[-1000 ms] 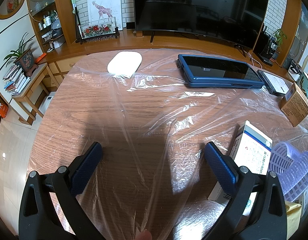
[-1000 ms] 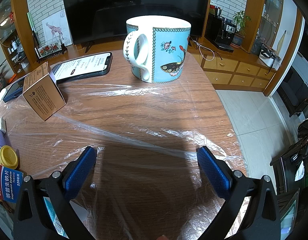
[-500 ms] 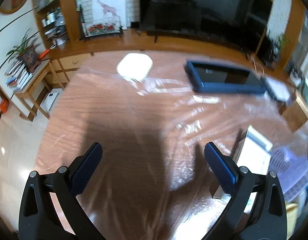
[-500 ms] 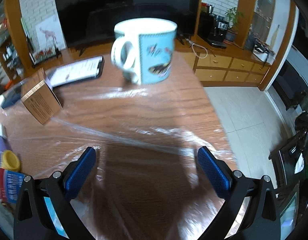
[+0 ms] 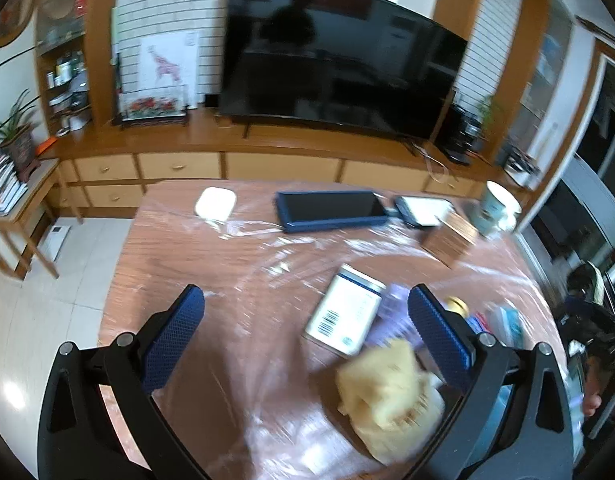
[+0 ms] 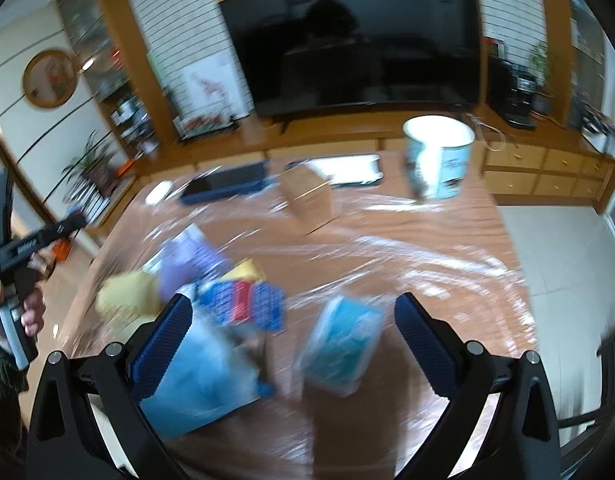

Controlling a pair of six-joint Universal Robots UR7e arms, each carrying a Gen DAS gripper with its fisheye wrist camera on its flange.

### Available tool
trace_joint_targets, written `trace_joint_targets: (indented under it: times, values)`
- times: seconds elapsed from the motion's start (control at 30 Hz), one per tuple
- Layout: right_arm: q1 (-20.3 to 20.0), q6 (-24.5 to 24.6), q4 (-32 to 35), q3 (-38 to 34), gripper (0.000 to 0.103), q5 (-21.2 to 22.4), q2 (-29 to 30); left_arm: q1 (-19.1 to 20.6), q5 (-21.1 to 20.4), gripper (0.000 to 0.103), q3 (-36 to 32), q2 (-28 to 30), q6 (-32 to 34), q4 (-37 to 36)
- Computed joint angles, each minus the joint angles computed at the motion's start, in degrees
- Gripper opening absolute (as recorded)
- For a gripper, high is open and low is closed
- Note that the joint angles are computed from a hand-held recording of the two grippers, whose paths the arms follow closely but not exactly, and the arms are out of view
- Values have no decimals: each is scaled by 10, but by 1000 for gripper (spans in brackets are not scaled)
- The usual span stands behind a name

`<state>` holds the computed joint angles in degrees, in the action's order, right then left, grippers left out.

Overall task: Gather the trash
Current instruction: 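Grasp the yellow cloth bag with the left tool while the right tool grasps the light-blue cloth bag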

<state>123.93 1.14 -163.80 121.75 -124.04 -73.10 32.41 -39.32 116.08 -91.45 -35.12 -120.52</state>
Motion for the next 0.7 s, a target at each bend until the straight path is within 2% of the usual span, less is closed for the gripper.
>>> trace_joint_targets:
  times: [0.13, 0.2, 0.3, 0.4, 0.7]
  values:
    - [10, 56, 34, 3, 99, 28, 19, -10, -54, 101, 10, -5, -8, 1]
    - [14, 76, 40, 2, 99, 18, 32, -10, -71, 101, 12, 1, -16, 10]
    - [13, 107, 43, 2, 99, 9, 47, -10, -79, 101, 13, 14, -45, 39]
    - [12, 129, 42, 0, 99, 1, 58, -12, -67, 101, 6, 32, -83, 87]
    - [20, 155, 44, -8, 99, -32, 100, -1, -84, 101, 7, 58, -129, 119]
